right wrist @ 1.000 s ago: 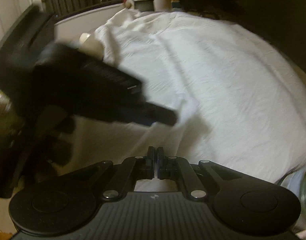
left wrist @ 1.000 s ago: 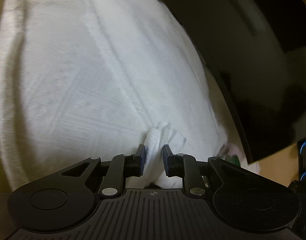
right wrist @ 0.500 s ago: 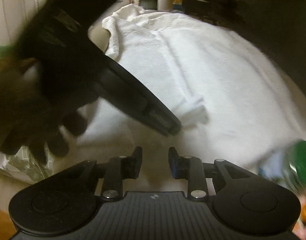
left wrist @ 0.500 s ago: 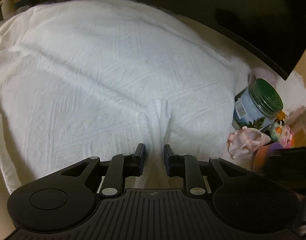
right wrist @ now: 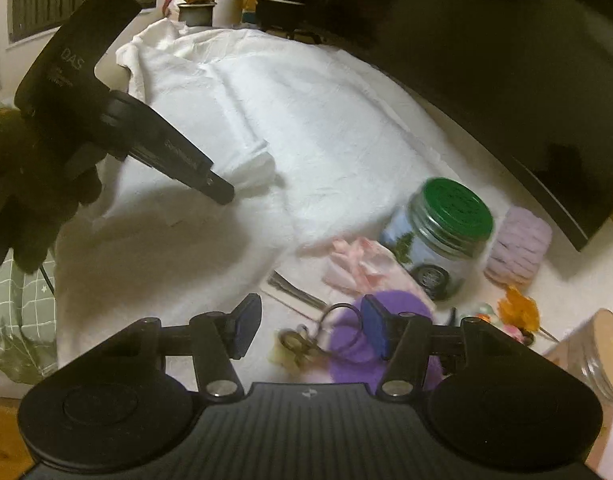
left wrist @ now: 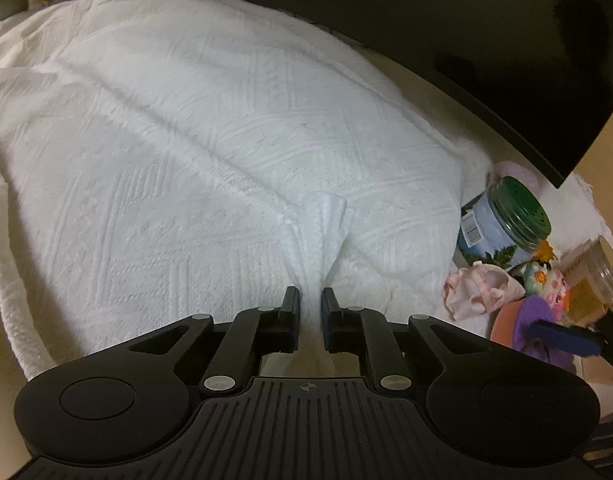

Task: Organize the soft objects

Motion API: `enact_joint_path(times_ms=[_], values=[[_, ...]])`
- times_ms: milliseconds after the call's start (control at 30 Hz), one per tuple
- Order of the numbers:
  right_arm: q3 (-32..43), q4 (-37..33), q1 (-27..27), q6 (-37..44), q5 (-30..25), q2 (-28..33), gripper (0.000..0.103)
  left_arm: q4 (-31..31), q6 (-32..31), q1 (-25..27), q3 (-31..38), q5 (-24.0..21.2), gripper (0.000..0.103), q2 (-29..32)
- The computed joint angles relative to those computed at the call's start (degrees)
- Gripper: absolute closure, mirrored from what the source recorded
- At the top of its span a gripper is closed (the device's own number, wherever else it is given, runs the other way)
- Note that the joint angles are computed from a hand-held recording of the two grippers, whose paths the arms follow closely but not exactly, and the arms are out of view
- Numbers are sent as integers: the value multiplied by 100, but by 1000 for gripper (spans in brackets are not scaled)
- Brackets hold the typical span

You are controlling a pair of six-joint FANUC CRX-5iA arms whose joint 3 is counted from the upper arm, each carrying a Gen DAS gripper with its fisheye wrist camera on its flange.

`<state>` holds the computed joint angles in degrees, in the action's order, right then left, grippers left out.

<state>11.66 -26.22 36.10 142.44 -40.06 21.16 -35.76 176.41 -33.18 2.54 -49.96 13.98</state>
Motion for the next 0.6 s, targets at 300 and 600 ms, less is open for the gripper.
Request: enact_joint_path(times_ms=[300, 600], values=[[48, 810, 423, -961, 563, 164, 68, -333, 54, -209, -65, -111, 90, -22], [-146, 1677, 396, -1258, 309, 194, 64, -849, 715, -361, -299, 146, 90, -140]])
